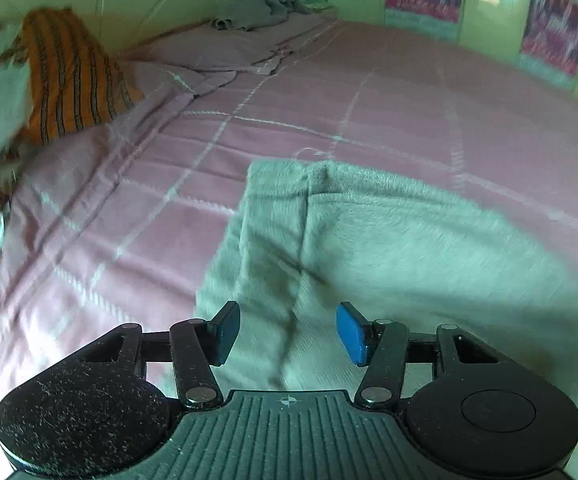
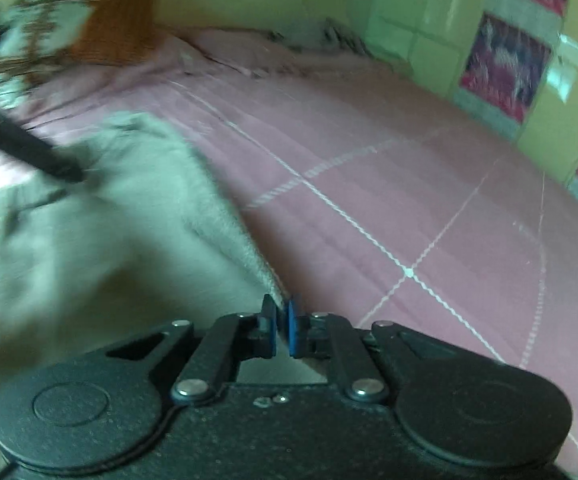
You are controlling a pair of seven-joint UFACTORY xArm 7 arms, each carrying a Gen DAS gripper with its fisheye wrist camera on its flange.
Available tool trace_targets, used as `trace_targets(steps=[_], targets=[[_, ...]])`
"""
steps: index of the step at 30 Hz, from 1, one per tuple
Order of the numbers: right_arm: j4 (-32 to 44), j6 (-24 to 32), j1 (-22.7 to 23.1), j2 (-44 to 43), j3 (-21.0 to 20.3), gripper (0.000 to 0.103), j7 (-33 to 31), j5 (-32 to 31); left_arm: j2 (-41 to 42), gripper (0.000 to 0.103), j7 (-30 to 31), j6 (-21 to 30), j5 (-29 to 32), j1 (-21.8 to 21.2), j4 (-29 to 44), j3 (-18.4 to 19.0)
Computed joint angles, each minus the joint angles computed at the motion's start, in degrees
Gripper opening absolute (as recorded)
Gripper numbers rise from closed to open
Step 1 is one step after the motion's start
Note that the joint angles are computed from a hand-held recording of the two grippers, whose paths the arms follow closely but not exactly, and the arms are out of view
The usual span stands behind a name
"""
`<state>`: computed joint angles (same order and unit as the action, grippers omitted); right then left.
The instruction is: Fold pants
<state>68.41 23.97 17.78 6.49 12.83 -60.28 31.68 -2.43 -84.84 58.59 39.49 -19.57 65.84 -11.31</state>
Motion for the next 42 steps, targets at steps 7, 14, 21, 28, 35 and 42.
trace_targets(steps=[7,14,21,28,35,42], targets=[[-26.03,8.31,4.49,-28.95,-3.09,0.0,-4.61,7.82,-18.0,0.08,-5.58,-2.26,-11.72,-1.36,-11.96,-6.26],[-38.51,6.74,8.77,-37.22,-2.43,0.017,9.35,6.81,-16.82,0.087,-5.72,3.03,-13.18,-1.42,-11.48,-11.34],[-31.53,-5.74,10.96,-28.15,-6.17,0.052,13.34,2.55,-7.51,0.087,-6.83,4.37,-6.33,-1.22,-1.95,-9.55],[-14.48,-3.06,14.26,-7.69,-6.94,0.011,10.97,7.08,-2.83,0.087,-4.61,7.06,-5.7,-3.86,2.06,-5.35],[-25.22,-4.85,15.0,-20.66,-3.35,0.007,0.75,14.88,-12.23,0.087,-8.14,3.76,-10.29,-4.14,-6.27,-6.5],[-38.34,-4.25,18.59,-29.98,-1.25,0.017,11.46,8.11,-14.98,0.087,-10.97,2.26,-18.8,-4.92,-12.93,-9.02]])
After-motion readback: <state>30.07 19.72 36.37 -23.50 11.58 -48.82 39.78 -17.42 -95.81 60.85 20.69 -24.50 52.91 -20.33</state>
